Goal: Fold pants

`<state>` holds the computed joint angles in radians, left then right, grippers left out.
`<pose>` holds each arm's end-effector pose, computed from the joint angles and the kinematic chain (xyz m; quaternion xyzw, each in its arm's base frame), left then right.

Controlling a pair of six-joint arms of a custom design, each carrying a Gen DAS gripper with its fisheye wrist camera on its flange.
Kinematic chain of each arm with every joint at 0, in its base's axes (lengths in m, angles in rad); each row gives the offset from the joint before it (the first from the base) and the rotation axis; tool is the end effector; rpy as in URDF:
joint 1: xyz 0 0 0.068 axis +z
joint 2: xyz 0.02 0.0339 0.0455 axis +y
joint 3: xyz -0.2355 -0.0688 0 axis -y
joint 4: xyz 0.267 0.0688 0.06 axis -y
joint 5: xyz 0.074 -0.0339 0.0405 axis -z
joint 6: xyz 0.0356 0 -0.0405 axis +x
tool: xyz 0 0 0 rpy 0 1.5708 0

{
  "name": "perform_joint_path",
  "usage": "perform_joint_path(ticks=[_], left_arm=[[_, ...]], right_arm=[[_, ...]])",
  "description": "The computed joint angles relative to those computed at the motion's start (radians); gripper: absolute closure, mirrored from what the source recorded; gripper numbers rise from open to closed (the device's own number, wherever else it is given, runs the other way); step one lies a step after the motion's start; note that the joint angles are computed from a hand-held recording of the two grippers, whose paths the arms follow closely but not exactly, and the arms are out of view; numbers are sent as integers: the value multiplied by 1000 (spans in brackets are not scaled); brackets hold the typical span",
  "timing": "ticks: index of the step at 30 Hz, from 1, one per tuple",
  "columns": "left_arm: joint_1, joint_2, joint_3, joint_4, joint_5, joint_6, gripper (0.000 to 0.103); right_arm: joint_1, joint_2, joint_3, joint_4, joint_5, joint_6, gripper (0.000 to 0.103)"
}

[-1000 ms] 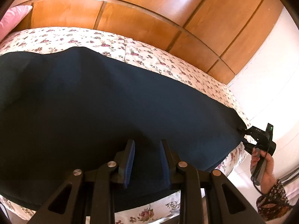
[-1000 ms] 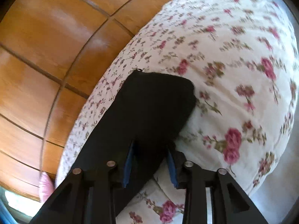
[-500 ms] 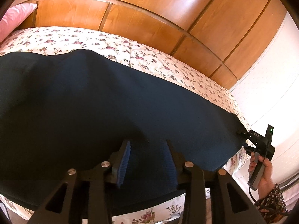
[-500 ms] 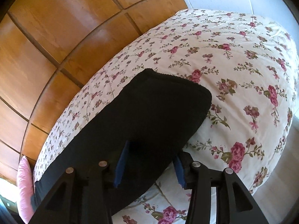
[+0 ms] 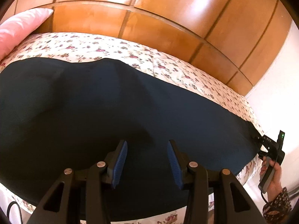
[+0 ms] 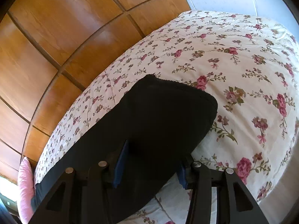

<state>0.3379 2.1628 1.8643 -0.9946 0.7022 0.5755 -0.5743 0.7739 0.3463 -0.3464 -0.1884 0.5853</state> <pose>0.4341 0.1281 0.1904 0.1575 0.9178 -0.2484 0.2668 0.1693 -0.1016 0.1458 0.4722 0.7876 0.0888 0.3857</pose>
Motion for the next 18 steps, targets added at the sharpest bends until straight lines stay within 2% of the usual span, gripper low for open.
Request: perform_joint_path(ticks=[6, 12, 18], left_arm=[[6, 13, 16, 19, -5, -35, 58], [32, 22, 28, 29, -2, -45, 58], [43, 28, 31, 52, -16, -64, 58]], right_arm=[[-58, -16, -30, 41, -85, 36, 54], [-199, -55, -108, 131, -284, 132, 54], [-213, -93, -137, 147, -309, 137, 55]])
